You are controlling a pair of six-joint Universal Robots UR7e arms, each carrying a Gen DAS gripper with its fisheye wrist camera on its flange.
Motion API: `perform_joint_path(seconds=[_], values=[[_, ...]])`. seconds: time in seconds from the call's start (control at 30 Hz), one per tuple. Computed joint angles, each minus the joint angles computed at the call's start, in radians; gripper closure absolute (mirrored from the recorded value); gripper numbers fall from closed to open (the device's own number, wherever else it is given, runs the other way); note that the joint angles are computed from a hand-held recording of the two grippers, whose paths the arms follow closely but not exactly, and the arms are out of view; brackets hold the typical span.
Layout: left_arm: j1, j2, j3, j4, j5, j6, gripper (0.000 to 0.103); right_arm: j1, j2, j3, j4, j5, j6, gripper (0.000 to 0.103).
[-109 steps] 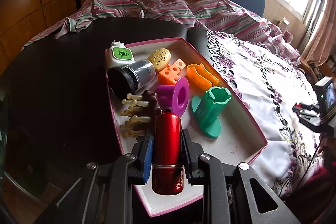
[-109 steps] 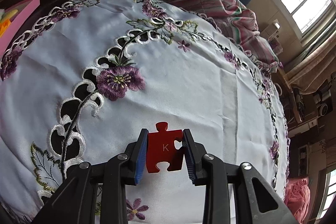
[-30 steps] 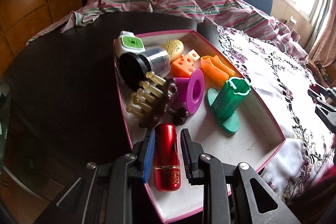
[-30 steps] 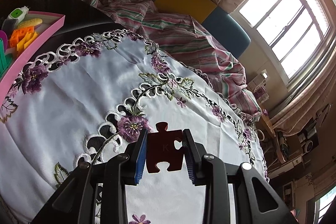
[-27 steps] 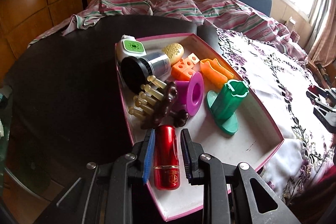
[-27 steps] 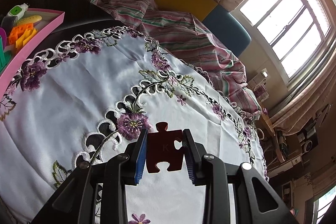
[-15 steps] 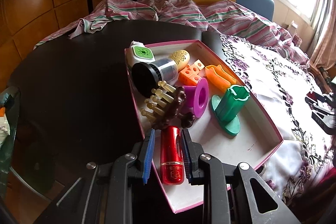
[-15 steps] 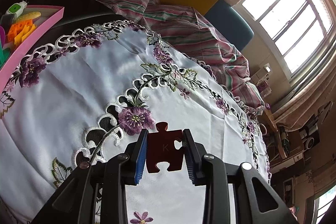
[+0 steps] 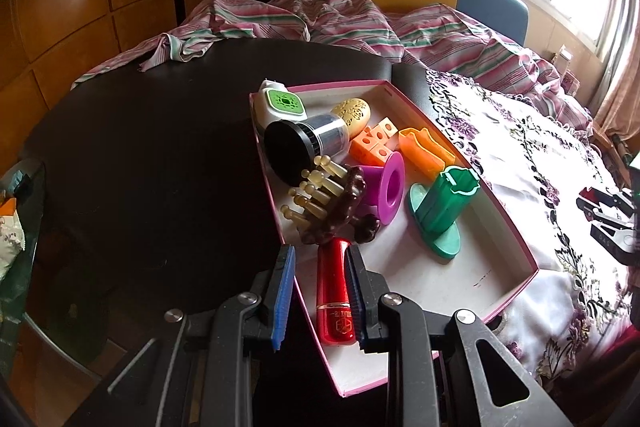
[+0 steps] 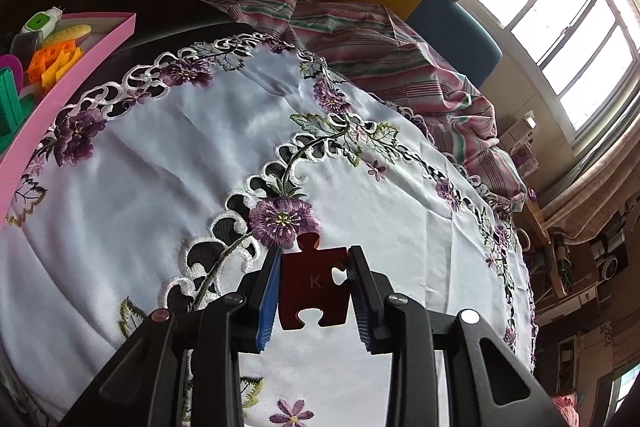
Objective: Organize rigid objects
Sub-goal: 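Lower the red cylinder into the tray and open the left gripper, then carry the red puzzle piece into the tray and open the right gripper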
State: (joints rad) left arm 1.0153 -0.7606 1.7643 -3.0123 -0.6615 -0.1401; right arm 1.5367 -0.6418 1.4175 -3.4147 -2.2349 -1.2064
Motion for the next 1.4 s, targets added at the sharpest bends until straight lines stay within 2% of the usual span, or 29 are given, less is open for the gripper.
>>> perform_joint_path(seconds=[0.23, 0.37, 0.43, 0.57, 0.73, 0.9, 1.1, 1.17, 1.27, 1.4], values=[[0.000, -0.007, 0.006, -0.007, 0.001, -0.005, 0.077, -0.002, -0.036, 0.023, 0.146, 0.018, 0.090, 0.071], [0.001, -0.012, 0.008, -0.003, 0.006, -0.021, 0.075, -0.003, -0.078, 0.028, 0.300, 0.048, 0.252, 0.071], [0.001, -0.012, 0.008, -0.004, 0.009, -0.020, 0.074, 0.000, -0.107, 0.042, 0.370, 0.094, 0.338, 0.071], [0.002, -0.014, 0.008, -0.008, 0.010, -0.022, 0.074, 0.019, -0.157, 0.082, 0.462, 0.222, 0.454, 0.071], [0.006, -0.021, 0.012, -0.007, 0.013, -0.035, 0.072, 0.064, -0.172, 0.116, 0.552, 0.360, 0.477, 0.071], [0.013, -0.034, 0.023, -0.022, 0.031, -0.055, 0.069, 0.101, -0.147, 0.127, 0.650, 0.443, 0.482, 0.071], [0.023, -0.055, 0.042, -0.037, 0.053, -0.080, 0.069, 0.131, -0.072, 0.097, 0.690, 0.439, 0.507, 0.071], [0.027, -0.060, 0.047, -0.038, 0.057, -0.086, 0.065, 0.134, -0.047, 0.080, 0.713, 0.437, 0.526, 0.071], [0.029, -0.064, 0.054, -0.044, 0.069, -0.093, 0.057, 0.145, 0.004, 0.053, 0.689, 0.386, 0.531, 0.071], [0.029, -0.062, 0.056, -0.045, 0.072, -0.096, 0.054, 0.148, 0.049, 0.037, 0.660, 0.342, 0.532, 0.071]])
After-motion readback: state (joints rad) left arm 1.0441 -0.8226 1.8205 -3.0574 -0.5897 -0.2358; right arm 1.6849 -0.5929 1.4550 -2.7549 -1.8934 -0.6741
